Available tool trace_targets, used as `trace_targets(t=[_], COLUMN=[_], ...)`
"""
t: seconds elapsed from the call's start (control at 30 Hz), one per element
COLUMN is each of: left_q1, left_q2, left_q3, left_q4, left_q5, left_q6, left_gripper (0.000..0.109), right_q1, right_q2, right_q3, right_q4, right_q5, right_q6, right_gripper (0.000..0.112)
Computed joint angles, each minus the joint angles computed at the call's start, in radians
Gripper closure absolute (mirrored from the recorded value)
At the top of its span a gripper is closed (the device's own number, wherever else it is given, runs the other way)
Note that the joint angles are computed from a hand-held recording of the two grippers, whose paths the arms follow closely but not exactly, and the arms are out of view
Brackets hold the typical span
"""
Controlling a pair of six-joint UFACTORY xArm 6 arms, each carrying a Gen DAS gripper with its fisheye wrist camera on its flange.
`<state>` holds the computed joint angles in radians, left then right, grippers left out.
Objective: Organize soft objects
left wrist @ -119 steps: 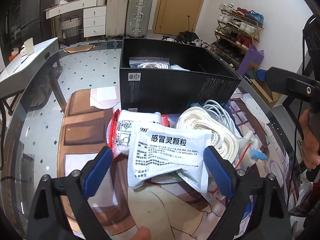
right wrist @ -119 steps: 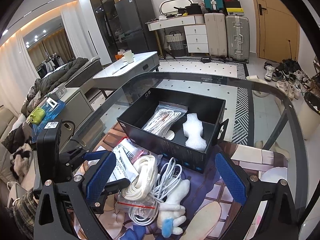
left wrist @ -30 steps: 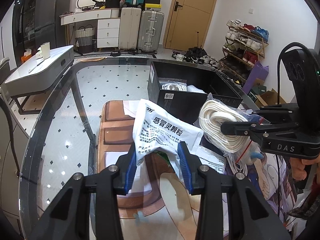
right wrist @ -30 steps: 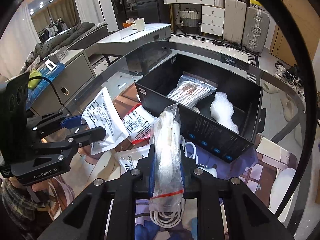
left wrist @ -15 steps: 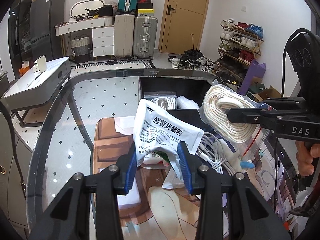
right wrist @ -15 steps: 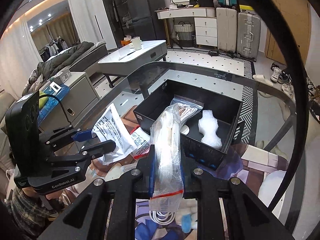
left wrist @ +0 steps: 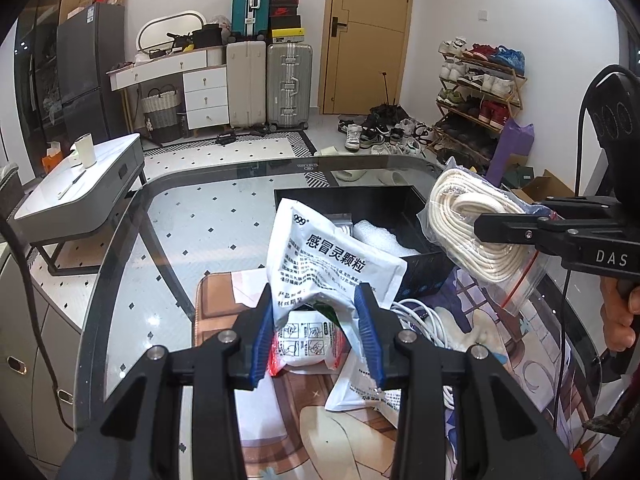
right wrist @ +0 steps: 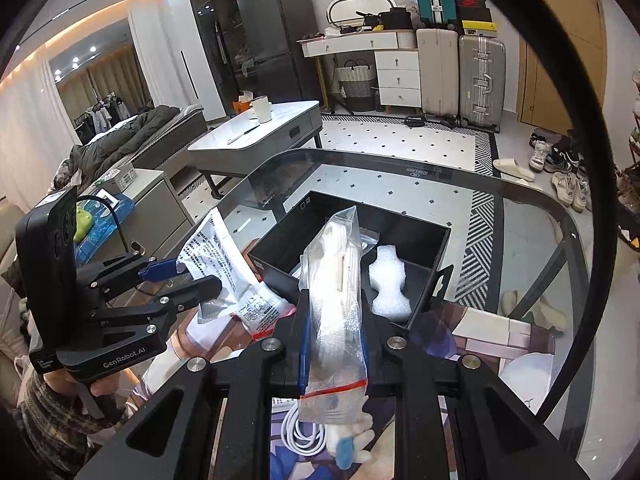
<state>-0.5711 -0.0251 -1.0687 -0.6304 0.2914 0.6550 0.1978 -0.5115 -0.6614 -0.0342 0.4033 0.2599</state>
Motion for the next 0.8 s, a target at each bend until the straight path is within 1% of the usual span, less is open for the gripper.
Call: trace_targets(t=[0.37, 0.53, 0.8], left_q1=[-0.012, -0.022, -0.028], left_q2=[0.038, 0.068, 0.123], left_q3=[-0.083, -0.129, -0.205], left_q4=[0.067, 0.116, 0.161], left_q5=[0.001, 0.007, 0.029], left_q6=[-0.025, -0.057, -0.084], left_gripper=[0.072, 0.072, 0.072], right_q1=[-0.039, -0.043, -0.069], right_q2=[-0.001, 0.01, 0.043], right_q3=[-0.014, -0.028, -0.057], right_q4=[0.038, 0.044, 0.113], right_q5=[-0.014, -0.025, -0.036], right_q6=[-0.034, -0.034, -0.105], right_gripper=[0.094, 0.094, 0.094])
